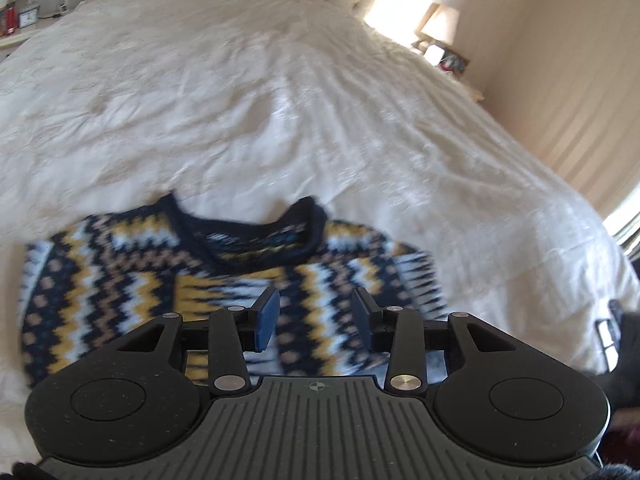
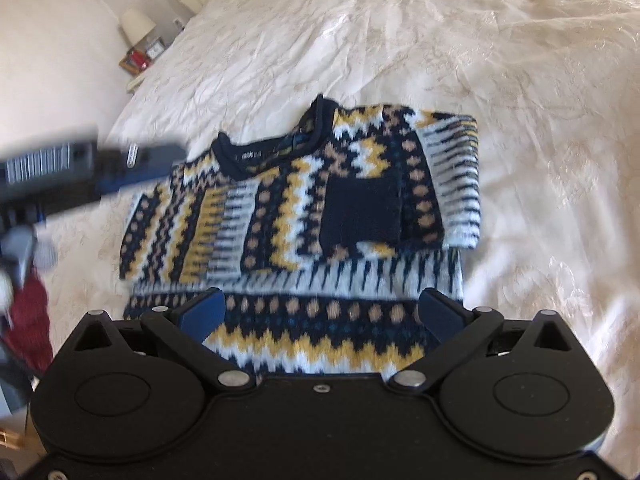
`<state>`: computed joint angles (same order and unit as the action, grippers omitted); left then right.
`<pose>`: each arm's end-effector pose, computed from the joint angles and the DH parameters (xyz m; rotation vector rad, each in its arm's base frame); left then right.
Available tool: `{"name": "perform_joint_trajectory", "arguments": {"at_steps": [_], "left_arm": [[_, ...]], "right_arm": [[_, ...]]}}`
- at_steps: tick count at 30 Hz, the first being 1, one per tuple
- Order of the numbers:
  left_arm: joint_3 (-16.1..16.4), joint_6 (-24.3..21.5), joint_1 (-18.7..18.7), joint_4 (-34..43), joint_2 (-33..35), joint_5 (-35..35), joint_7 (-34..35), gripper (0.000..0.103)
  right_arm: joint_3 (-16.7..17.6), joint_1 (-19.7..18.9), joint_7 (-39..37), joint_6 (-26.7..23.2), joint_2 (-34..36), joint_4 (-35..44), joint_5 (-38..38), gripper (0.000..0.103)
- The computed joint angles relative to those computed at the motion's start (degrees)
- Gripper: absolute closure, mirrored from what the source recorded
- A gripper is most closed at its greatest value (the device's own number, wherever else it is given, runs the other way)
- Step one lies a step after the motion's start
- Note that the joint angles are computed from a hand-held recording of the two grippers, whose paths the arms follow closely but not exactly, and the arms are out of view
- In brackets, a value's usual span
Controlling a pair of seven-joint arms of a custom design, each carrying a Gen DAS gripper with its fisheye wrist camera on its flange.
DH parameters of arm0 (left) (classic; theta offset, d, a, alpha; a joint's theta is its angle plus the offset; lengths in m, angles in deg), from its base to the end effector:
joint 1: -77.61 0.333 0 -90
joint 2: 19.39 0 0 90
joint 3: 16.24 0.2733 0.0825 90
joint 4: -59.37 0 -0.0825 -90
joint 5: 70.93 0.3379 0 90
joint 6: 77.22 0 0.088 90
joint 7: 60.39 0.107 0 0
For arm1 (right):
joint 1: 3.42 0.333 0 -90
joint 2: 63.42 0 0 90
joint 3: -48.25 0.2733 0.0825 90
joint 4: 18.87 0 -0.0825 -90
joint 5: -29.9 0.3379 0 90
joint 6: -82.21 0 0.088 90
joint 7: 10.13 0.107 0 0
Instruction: Fold small clothes
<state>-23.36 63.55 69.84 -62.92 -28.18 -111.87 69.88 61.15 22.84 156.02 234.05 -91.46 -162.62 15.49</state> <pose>0.4923 -0.1331 0.5011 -1.4476 2.4710 -1.0608 0.3176 0.2761 0.4994 -1.3165 2.1042 -0.1975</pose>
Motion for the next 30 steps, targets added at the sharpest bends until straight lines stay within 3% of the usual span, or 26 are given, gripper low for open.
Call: {"name": "perform_joint_trajectory", "arguments": {"at_steps": [13, 22, 27, 30], "left_arm": [[2.06, -0.13, 7.25, 4.37, 6.9, 12.86, -9.15, 0.064], [2.22, -0.19, 9.4, 5.33, 8.83, 15.78, -13.82, 0.064], [2.3, 0.1, 9.97, 5.25, 8.87, 16.46, -15.02, 0.064], [2.35, 0.25, 10.19, 5.11, 8.76, 16.85, -15.97, 0.064]], "right_arm": [[-1.32, -5.03, 2.11, 5.17, 8.71, 4.06, -4.15, 0.001], [-4.64, -3.78, -4.39, 6.85, 14.72, 6.22, 0.5, 0.002], [-5.17, -3.53, -6.38, 8.43, 15.52, 5.43, 3.33, 0.012], [-5.17, -3.59, -7.65, 6.72, 15.53, 5.92, 3.94, 0.032]]}}
